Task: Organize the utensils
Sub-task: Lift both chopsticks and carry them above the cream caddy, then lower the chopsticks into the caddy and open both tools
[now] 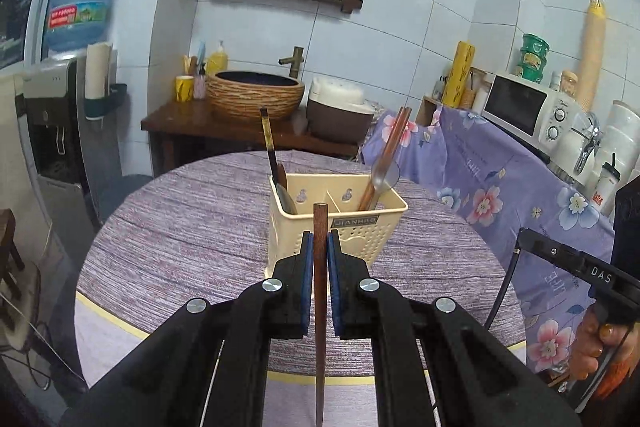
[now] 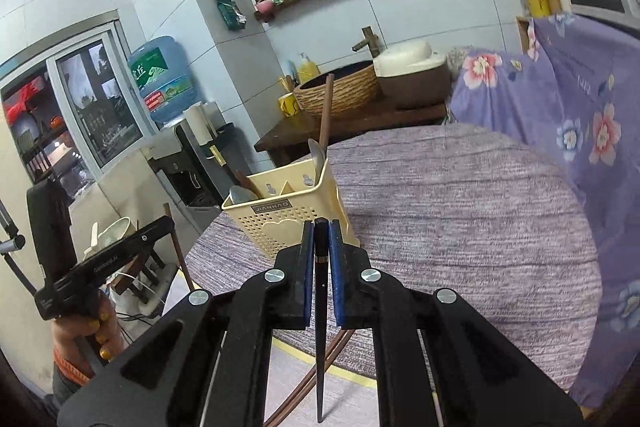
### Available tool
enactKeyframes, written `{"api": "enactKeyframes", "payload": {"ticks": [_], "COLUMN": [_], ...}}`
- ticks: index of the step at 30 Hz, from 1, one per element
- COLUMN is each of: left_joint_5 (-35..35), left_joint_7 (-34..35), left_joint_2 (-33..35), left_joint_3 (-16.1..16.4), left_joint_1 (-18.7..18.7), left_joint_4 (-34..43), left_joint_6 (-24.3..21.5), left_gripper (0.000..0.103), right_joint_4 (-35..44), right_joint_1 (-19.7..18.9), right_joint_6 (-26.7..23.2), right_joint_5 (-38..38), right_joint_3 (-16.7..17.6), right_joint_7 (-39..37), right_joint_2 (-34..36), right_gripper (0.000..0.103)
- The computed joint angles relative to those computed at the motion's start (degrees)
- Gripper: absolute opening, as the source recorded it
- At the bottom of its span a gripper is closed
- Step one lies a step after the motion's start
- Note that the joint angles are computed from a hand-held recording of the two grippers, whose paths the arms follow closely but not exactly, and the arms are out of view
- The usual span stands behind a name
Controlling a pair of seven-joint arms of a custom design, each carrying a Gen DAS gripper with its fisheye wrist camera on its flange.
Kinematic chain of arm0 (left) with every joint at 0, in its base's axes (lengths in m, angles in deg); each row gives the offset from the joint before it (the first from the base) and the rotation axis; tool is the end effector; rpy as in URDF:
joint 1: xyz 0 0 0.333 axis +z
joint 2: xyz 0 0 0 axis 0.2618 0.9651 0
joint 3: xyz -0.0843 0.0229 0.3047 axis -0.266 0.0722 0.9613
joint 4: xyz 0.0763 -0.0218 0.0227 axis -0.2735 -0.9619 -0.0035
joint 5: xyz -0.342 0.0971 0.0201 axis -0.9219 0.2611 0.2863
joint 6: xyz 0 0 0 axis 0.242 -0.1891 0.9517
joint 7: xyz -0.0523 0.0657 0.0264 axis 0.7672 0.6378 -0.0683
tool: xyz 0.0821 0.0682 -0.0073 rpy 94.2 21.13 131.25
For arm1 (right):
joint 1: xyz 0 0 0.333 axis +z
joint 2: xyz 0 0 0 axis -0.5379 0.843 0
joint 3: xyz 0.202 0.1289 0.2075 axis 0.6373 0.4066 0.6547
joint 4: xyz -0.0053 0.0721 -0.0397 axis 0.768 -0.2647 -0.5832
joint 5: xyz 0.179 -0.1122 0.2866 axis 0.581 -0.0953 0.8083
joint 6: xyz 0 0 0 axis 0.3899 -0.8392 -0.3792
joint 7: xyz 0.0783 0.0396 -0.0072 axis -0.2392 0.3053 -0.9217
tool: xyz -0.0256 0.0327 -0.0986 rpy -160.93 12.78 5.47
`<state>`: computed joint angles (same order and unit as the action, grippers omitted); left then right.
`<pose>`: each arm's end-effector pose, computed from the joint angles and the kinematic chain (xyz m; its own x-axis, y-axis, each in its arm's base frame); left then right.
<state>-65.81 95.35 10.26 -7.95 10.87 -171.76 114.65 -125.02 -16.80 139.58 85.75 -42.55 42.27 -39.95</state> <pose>0.5206 -0.1462 0.6472 -0.0512 -0.9776 0.2039 -0.4822 -0.1546 -0.8623 0.5865 0.2076 0.6401 0.4070 -0.8349 -0.3704 -0.5488 0.1006 -0.8299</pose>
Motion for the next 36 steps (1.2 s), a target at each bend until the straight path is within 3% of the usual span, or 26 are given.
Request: {"api": "enactKeyframes", "payload": {"ticks": [5, 10, 14, 18, 21, 23, 26, 29, 32, 36], "left_joint_5": [-1.2, -2.3, 7.2, 13.3, 23.7, 26.9, 37.4, 43.5, 47.2, 43.1], "left_joint_7": [1.3, 2.7, -5.3, -11.7, -21.2, -24.0, -33.6, -38.6, -42.0, -38.2], "left_joint_2": [-1.2, -1.4, 0.5, 4.1, 8.3, 10.7, 14.2, 16.6, 17.8, 18.6], "left_joint_3": [0.4, 0.7, -1.6, -1.2, 0.4, 2.1, 5.9, 8.1, 8.9, 7.6], "left_joint_1": [-0.1, -0.3, 3.6, 4.1, 3.1, 1.5, -1.8, -3.9, -4.6, -3.7], "left_joint_4": [-1.3, 0.6, 6.3, 14.8, 23.8, 27.8, 33.5, 36.1, 36.1, 33.2], "left_joint_6": [0.8, 1.9, 4.5, 5.2, 3.7, 3.1, 1.1, -1.0, -1.7, -1.7], "left_gripper": [0.008, 0.008, 0.008, 0.008, 0.008, 0.008, 0.008, 0.008, 0.008, 0.008], "right_joint_4": [0.4, 1.8, 7.4, 18.9, 29.5, 34.2, 42.2, 48.9, 51.4, 54.2], "right_joint_1": [0.3, -0.5, -1.4, -1.1, 0.5, 4.0, 12.5, 16.3, 16.3, 15.1], "right_joint_6": [0.1, 2.5, 8.4, 14.4, 19.5, 20.5, 19.5, 14.0, 10.6, 5.1], "right_joint_5": [-1.7, 4.6, 17.5, 26.6, 26.6, 19.3, 5.8, -2.6, -7.1, -11.8], "right_joint_3": [-0.2, 1.5, 5.4, 9.5, 11.8, 8.2, -5.7, -16.8, -19.5, -20.3], "right_joint_7": [0.6, -6.8, -21.6, -34.1, -37.9, -31.0, -14.7, 0.3, 6.9, 13.2], "right_joint_2": [-0.3, -0.5, 1.6, 7.3, 13.5, 17.0, 23.9, 29.8, 32.8, 35.3], "right_gripper": [0.008, 0.008, 0.008, 0.008, 0.008, 0.008, 0.008, 0.008, 0.008, 0.008]}}
